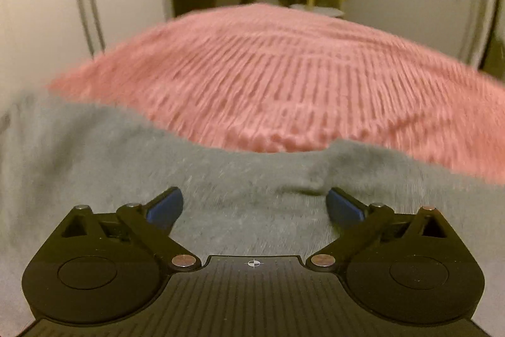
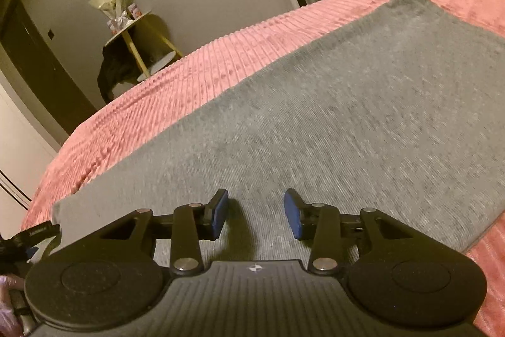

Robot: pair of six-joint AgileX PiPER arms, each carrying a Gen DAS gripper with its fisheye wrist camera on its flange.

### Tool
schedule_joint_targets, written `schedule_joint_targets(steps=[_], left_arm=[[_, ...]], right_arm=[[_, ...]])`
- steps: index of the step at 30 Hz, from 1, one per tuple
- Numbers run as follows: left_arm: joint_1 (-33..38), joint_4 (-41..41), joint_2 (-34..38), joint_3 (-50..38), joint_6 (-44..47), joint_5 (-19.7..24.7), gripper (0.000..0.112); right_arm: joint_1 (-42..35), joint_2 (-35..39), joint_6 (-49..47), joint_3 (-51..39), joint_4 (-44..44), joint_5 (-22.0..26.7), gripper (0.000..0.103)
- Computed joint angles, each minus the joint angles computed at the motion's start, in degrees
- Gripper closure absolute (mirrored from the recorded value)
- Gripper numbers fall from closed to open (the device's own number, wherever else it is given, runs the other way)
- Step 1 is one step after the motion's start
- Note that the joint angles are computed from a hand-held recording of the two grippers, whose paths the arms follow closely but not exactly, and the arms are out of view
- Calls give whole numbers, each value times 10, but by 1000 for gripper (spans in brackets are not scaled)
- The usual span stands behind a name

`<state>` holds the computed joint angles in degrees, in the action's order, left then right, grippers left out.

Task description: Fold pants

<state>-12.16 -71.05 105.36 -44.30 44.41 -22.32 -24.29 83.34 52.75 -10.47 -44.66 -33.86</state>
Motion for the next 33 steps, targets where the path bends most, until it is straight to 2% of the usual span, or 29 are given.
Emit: schedule_joint_targets(steps=[3,5,7,9,11,13,14,15,17,19,20,23,25,26,28,30,31,32,33], left_arm=[[1,-27,-52,31,-3,19,17],[-18,43,-109,82,-95,27,18],[-50,133,-157,134,-208,16,17],[-81,168,-165,162,-251,1,16],[-101,145,-106,152,-202,-19,15],[-143,87,-87,154,-109,-83,14],[-149,54,-93,152,-80,-85,14],[-138,27,-106,148,-65,-63,14],[-99,10,-145,161,-88,-22,15],[-74,-1,-183,185,-101,-9,15],[-64,-10,-198,197,-96,-10,15],[-70,-126,-206,217,4,-64,16],[-87,-159,-223,235,16,-102,24],[-95,-193,-235,235,42,-117,23],[-120,-259,-250,225,82,-175,21],[-144,-268,-259,232,61,-246,16],[-144,-267,-258,236,50,-266,16],[-134,-271,-256,240,50,-271,16],[-109,-272,-252,241,55,-255,16]], right_arm=[[-3,9,7,-4,-8,-13,56],[-23,19,18,-2,-26,-34,55],[-44,29,30,0,-45,-55,55],[-65,31,53,2,-74,-69,55],[-88,42,66,2,-97,-89,56],[-116,56,81,2,-119,-113,56],[-136,62,91,4,-134,-127,56],[-151,67,97,6,-145,-137,56],[-194,75,123,9,-178,-156,56],[-246,89,138,12,-212,-176,56],[-272,99,148,12,-230,-187,56],[-304,111,166,10,-256,-195,56],[-262,71,179,9,-240,-152,56],[-212,34,182,7,-219,-108,54],[-122,0,167,-6,-182,-55,52],[-13,-9,133,-25,-119,-21,52],[34,-6,125,-40,-95,-4,52],[87,3,115,-61,-69,15,52],[133,15,106,-85,-51,29,52]])
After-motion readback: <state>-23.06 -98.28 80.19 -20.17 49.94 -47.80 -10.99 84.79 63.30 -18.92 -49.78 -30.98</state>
